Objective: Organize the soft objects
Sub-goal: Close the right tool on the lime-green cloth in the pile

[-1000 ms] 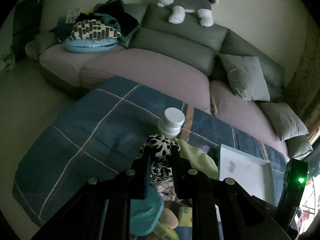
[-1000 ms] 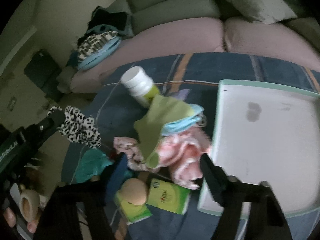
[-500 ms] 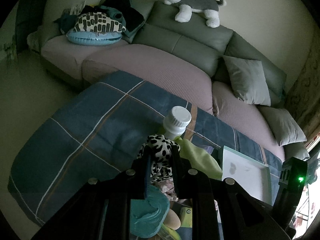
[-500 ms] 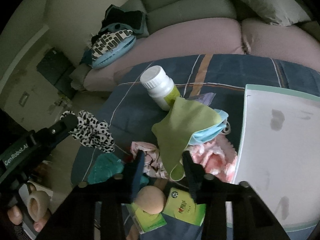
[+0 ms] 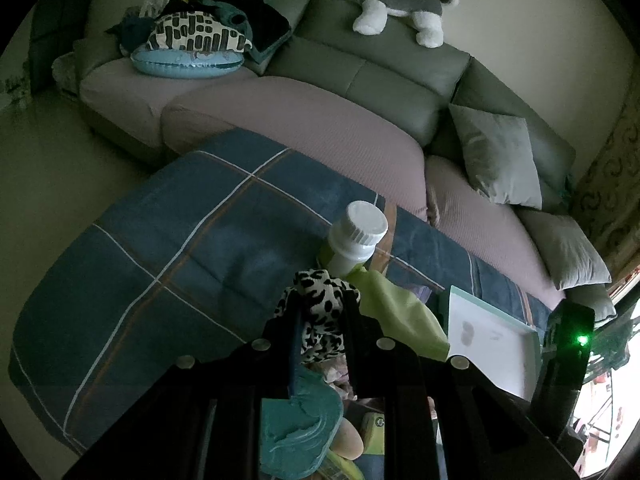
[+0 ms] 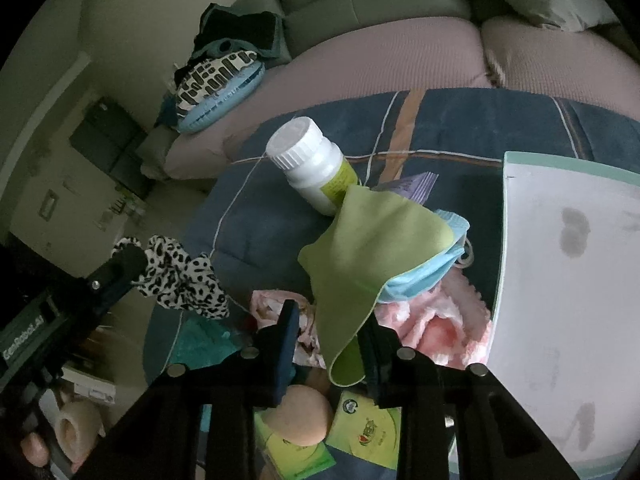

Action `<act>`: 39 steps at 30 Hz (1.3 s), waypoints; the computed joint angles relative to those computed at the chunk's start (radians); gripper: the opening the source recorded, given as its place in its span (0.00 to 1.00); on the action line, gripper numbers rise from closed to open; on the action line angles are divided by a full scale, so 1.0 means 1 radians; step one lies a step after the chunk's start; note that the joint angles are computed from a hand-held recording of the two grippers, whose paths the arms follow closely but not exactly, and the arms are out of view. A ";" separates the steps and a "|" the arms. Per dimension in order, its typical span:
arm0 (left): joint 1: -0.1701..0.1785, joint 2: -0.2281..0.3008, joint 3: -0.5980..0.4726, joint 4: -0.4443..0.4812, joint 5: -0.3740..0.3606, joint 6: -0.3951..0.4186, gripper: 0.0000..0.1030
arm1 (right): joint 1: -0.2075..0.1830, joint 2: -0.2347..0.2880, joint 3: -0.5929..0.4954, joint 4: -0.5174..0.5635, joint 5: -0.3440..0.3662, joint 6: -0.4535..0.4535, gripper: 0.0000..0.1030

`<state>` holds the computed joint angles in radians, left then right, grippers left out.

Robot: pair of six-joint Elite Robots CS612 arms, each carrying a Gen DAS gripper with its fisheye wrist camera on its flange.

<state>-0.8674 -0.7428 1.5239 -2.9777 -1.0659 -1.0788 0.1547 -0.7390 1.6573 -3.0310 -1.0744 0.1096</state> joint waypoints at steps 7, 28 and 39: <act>0.001 0.003 -0.008 0.012 -0.005 0.001 0.19 | -0.002 0.017 -0.019 0.006 0.020 0.022 0.14; -0.001 0.007 -0.014 0.022 -0.004 0.006 0.19 | -0.032 0.039 -0.016 -0.087 0.180 0.128 0.02; 0.000 0.008 -0.020 0.033 -0.008 0.007 0.19 | -0.038 0.060 -0.031 -0.102 0.226 0.165 0.01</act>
